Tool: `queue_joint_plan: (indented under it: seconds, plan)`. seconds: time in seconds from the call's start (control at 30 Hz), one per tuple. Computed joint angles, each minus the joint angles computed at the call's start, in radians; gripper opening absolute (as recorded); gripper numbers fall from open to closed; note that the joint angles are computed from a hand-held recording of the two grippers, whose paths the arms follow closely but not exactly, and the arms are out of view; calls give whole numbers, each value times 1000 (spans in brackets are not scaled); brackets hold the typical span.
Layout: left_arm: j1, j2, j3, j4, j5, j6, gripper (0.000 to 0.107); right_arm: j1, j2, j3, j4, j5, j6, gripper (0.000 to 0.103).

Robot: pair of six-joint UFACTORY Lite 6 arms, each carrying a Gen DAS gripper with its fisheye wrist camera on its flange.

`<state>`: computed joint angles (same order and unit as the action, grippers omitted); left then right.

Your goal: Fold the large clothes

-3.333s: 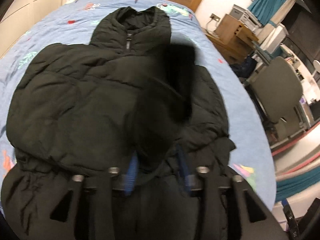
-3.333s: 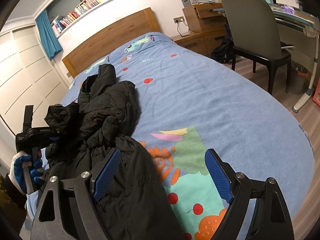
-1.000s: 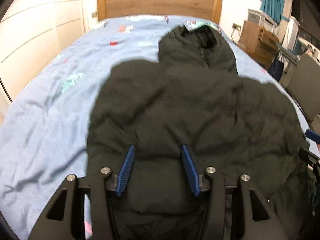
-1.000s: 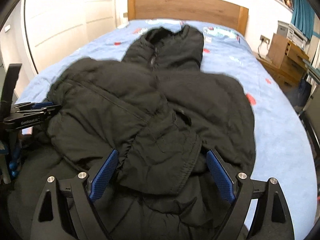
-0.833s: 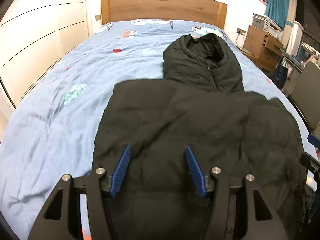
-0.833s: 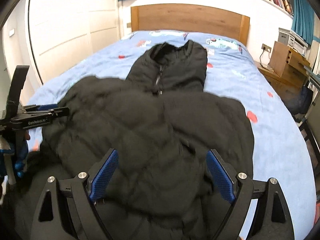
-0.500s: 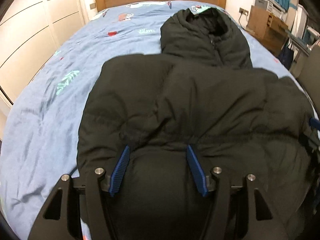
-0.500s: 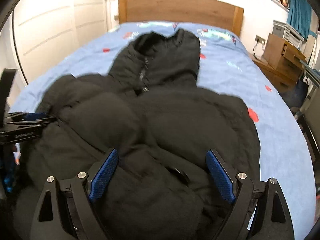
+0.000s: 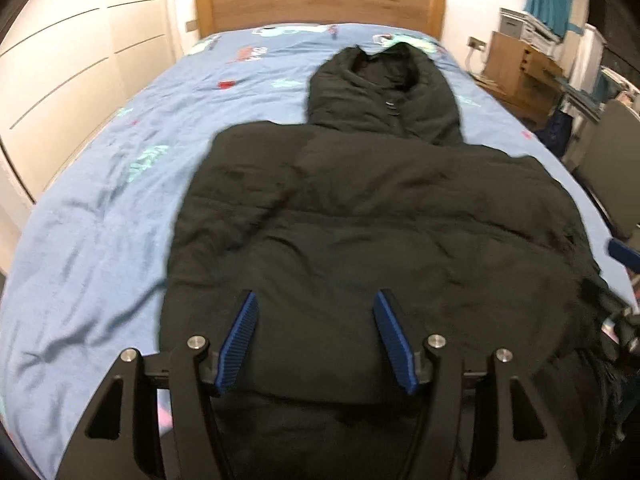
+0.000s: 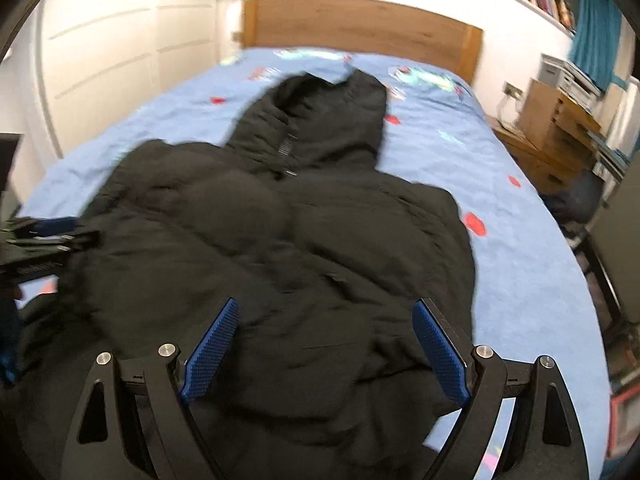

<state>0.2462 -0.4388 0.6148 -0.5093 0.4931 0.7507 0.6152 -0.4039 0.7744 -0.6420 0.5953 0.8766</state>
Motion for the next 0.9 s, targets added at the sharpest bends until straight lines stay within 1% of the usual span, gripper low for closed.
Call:
queue_joint_plan:
  seconds: [0.07,0.13,0.17,0.23,0.27,0.3,0.33,0.37,0.43,0.5,0.57,0.6,0.63,0.67,0.7,0.73,0.77,0.8,0.83,0.9]
  plan:
    - [-60,1,-37,83,-26,-91,59,43,35,-11,-12,-11,14,88]
    - [-123,10,-66,233,-56,-233,59,39,83,-16,-1,-20,11,88]
    - [-125,-12,-79,255,-50,-248,59,23,105,-24,7,-20,8,88]
    - [-103,-35,-66,230,3,-221,59,-19,107,-49,33,-9,-8,88]
    - [-75,-61,-56,212,47,-193,59,-35,79,-68,57,-2,-23,88]
    - [-47,-89,-54,197,79,-165,59,-39,49,-80,61,27,-22,88]
    - [-26,-113,-46,189,111,-150,59,-26,20,-86,43,77,-7,87]
    - [16,-152,-41,162,162,-112,59,-23,-2,-85,43,108,-12,87]
    - [96,-216,-21,102,270,-35,59,-7,-106,-88,77,195,-33,87]
    - [202,-288,12,39,407,60,59,13,-187,-78,94,266,-38,87]
    - [318,-343,53,-4,531,162,59,75,-264,-40,101,369,-15,87]
    - [379,-351,78,-24,584,214,59,99,-281,-21,95,402,-4,87]
    - [424,-344,107,-36,624,249,59,153,-297,12,78,457,26,87]
    - [510,-326,154,-62,691,314,59,201,-305,50,65,504,43,87]
    - [593,-311,189,-89,752,379,59,208,-299,77,63,516,36,87]
    - [634,-283,226,-106,780,412,59,245,-295,125,53,557,42,87]
    - [695,-240,286,-126,818,457,59,247,-286,158,53,568,28,88]
    - [716,-208,325,-136,830,469,59,272,-282,180,42,589,39,88]
    - [729,-162,376,-146,841,473,59,259,-261,231,46,596,10,88]
    - [738,-55,497,-159,857,454,59,203,-228,290,76,570,-61,88]
